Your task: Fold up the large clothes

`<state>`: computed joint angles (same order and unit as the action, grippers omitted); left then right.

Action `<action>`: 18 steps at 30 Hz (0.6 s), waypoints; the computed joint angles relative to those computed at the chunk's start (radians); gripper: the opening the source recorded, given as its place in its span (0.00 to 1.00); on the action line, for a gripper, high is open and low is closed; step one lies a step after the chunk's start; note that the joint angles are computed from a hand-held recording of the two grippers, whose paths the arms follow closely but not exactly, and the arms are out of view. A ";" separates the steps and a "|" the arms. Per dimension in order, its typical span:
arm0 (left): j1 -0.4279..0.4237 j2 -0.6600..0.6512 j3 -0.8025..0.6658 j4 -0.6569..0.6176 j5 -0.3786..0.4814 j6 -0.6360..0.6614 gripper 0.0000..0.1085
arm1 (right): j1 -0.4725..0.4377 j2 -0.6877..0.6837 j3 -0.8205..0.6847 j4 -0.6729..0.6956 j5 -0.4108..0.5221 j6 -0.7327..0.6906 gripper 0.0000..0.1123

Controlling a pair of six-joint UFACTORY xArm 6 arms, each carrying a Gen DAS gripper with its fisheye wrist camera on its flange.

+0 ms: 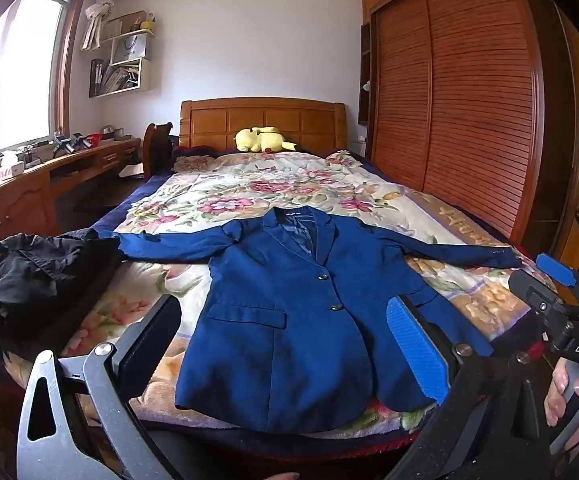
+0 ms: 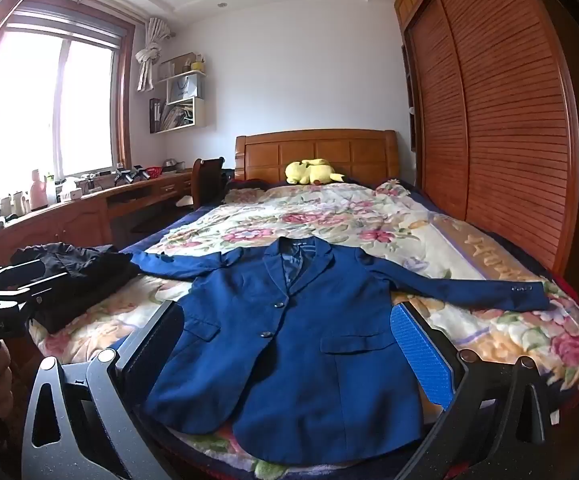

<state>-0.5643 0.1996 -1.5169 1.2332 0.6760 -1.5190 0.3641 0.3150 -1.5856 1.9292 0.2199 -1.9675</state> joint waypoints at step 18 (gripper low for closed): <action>-0.001 0.004 -0.006 -0.018 0.006 0.010 0.95 | 0.007 0.006 -0.004 -0.020 -0.014 0.031 0.91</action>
